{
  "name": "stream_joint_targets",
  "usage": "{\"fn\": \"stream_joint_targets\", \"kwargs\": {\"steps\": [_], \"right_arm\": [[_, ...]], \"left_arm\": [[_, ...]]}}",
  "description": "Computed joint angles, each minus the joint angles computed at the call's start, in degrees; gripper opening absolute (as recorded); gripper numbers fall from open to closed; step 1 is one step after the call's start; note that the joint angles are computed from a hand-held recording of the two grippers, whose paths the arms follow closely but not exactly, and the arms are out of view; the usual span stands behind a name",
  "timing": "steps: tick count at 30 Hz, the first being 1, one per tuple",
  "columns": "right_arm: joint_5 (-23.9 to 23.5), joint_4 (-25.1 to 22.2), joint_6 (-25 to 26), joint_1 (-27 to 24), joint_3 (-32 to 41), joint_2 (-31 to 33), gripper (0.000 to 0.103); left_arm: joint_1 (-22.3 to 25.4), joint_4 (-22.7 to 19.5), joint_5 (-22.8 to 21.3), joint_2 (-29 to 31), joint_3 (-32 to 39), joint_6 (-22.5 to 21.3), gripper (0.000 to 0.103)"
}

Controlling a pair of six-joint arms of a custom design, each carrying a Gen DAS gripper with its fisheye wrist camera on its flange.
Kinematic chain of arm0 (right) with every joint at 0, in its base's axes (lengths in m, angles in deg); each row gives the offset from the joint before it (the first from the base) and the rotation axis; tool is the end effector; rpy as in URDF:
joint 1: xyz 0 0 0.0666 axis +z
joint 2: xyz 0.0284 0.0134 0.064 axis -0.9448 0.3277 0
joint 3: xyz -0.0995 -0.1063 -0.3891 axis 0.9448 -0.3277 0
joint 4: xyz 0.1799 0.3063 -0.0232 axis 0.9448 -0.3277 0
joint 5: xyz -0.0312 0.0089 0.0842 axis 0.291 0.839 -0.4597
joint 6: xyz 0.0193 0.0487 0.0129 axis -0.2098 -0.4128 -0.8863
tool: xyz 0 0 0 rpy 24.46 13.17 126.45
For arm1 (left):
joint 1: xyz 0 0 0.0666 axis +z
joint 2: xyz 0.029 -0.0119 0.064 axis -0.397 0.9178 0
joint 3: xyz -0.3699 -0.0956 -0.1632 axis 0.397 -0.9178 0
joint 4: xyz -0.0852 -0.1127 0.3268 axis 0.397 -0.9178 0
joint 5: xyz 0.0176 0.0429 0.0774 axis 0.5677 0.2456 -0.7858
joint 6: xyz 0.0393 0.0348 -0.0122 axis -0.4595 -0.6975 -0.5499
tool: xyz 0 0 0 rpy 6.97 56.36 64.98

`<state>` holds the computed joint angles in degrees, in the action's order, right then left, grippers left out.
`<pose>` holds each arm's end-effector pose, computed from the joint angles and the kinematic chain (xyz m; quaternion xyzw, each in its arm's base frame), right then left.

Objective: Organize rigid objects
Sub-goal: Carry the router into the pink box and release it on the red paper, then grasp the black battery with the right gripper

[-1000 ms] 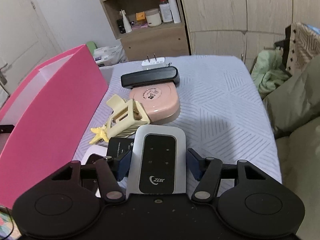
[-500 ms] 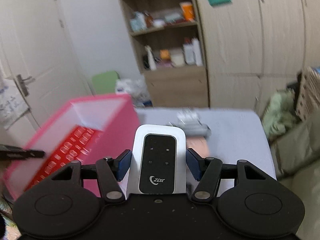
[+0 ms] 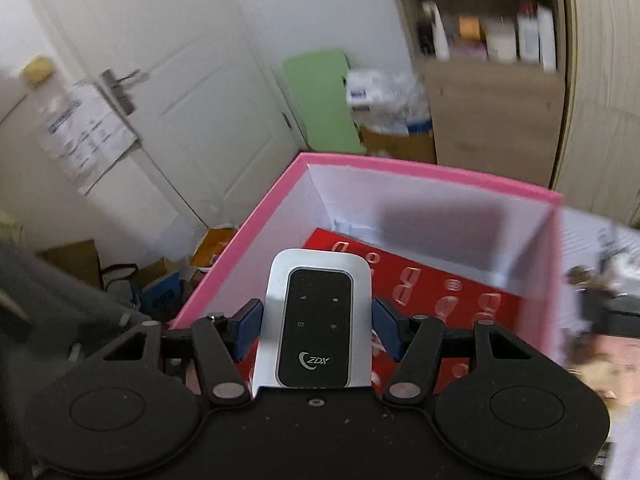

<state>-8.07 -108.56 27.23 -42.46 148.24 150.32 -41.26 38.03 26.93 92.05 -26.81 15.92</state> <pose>0.3201 0.1757 0.4172 -0.0306 0.9325 0.1969 0.3012 0.2839 -0.0919 0.3893 0.2079 0.8918 -0.0303 0.4006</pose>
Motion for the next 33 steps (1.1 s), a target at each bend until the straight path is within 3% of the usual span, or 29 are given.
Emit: {"fn": "stream_joint_targets", "kwargs": {"steps": [6, 11, 19, 24, 28, 30, 33], "right_arm": [[-1.0, 1.9, -7.5, 0.2, 1.0, 7.5, 0.065], [-1.6, 4.3, -8.5, -0.5, -0.7, 6.0, 0.065], [0.0, 2.0, -1.4, -1.2, -5.9, -11.7, 0.074], [5.6, -2.3, 1.3, -2.1, -11.1, -24.0, 0.079], [10.2, -6.9, -0.2, -5.5, -15.6, -30.2, 0.079], [9.5, -8.4, 0.0, -8.3, -17.5, -32.7, 0.079], [5.5, -10.3, 4.6, -13.5, -19.4, -34.6, 0.078]], "left_arm": [[0.2, 0.0, 0.5, -0.1, 0.0, 0.1, 0.003], [0.8, -0.2, 1.4, 0.2, 0.2, 0.8, 0.003], [0.7, 0.0, 1.2, -0.1, -0.1, 0.7, 0.003], [0.6, 0.2, 1.0, 0.0, -0.2, 0.2, 0.003], [0.4, 0.2, 0.4, 0.0, -0.1, 0.2, 0.004], [0.5, -0.4, 0.4, 0.5, 0.4, 0.0, 0.003], [0.4, -1.0, 0.2, 0.7, 0.6, 0.0, 0.003]]}}
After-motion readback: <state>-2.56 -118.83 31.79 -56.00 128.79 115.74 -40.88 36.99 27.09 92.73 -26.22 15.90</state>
